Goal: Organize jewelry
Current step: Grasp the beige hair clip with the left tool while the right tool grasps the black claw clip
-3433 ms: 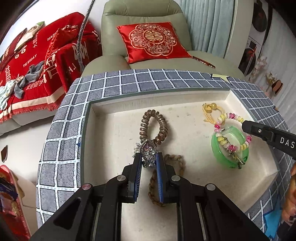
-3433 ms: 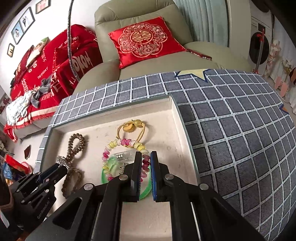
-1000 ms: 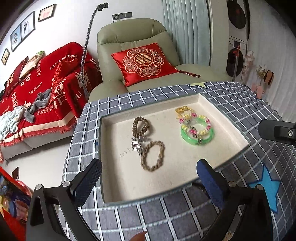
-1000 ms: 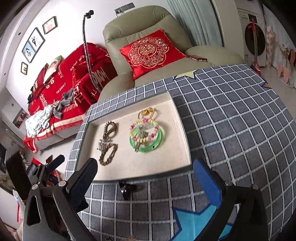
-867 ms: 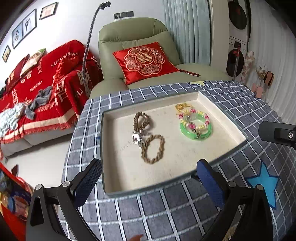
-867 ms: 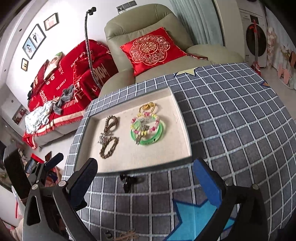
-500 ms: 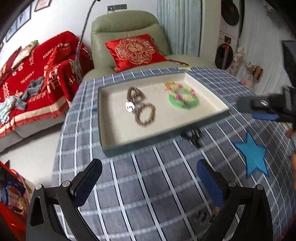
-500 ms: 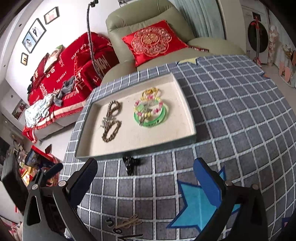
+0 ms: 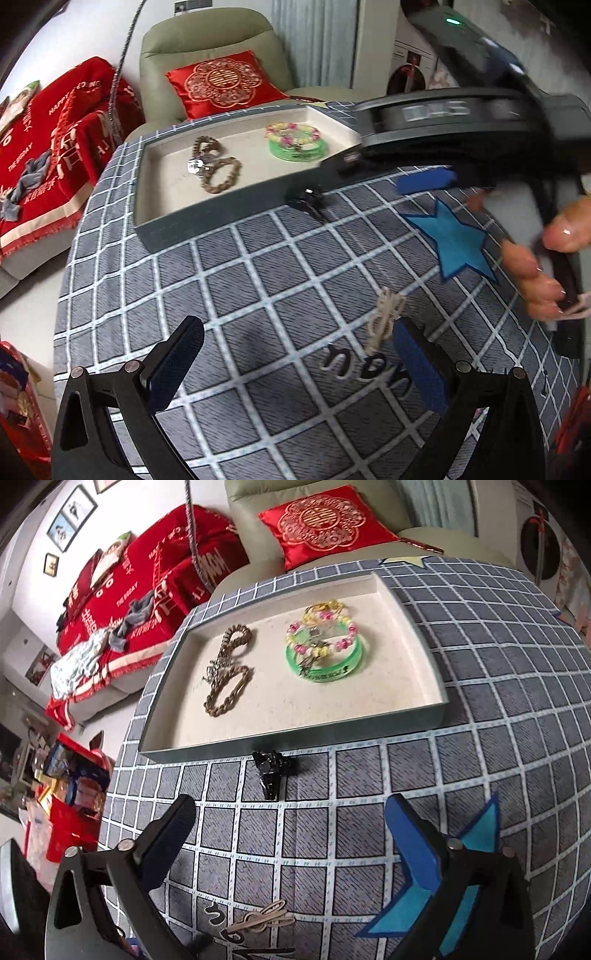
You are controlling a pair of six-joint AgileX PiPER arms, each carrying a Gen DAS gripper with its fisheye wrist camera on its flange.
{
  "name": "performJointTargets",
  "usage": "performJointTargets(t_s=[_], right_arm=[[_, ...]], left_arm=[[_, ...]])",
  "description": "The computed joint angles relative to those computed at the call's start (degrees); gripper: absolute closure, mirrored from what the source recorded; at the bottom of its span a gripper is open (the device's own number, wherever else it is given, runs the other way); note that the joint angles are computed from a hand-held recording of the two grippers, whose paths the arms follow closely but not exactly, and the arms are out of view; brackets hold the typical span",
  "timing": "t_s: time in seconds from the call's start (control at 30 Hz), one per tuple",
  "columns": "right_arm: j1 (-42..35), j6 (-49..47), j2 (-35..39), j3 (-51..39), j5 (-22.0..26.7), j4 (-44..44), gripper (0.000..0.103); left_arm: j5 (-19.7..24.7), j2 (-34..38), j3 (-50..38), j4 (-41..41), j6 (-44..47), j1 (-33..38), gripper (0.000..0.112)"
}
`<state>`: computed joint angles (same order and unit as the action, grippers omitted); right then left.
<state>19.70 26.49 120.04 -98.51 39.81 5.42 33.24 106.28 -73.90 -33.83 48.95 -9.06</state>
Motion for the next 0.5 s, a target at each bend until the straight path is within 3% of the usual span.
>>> performJointTargets(t_s=[0.1,0.23,0.37,0.43,0.5], right_arm=[[0.20,-1.61,2.51,-3.21,1.91,0.21,0.012],[-0.08,-4.66,5.60,-7.57,4.56,1.92,0.027],[-0.36,-6.85,8.99,-13.18,8.07,2.64,0.032],[-0.31,-7.32,10.35,-15.66,9.66,2.31,0.040],[-0.16,-7.41,11.65,-17.98,11.12,1.81,0.045]], left_arm=[[-0.70,-0.14,0.68,0.82,-0.28,-1.34,0.009],[-0.38,0.34,0.54,2.69,-1.26,-2.88,0.012],[0.28,0.94,0.05,3.64,-1.86,-3.75,0.023],[0.61,1.30,-0.18,3.53,-1.85,-4.15,0.023],[1.07,1.56,-0.36,3.59,-1.70,-4.52,0.031]])
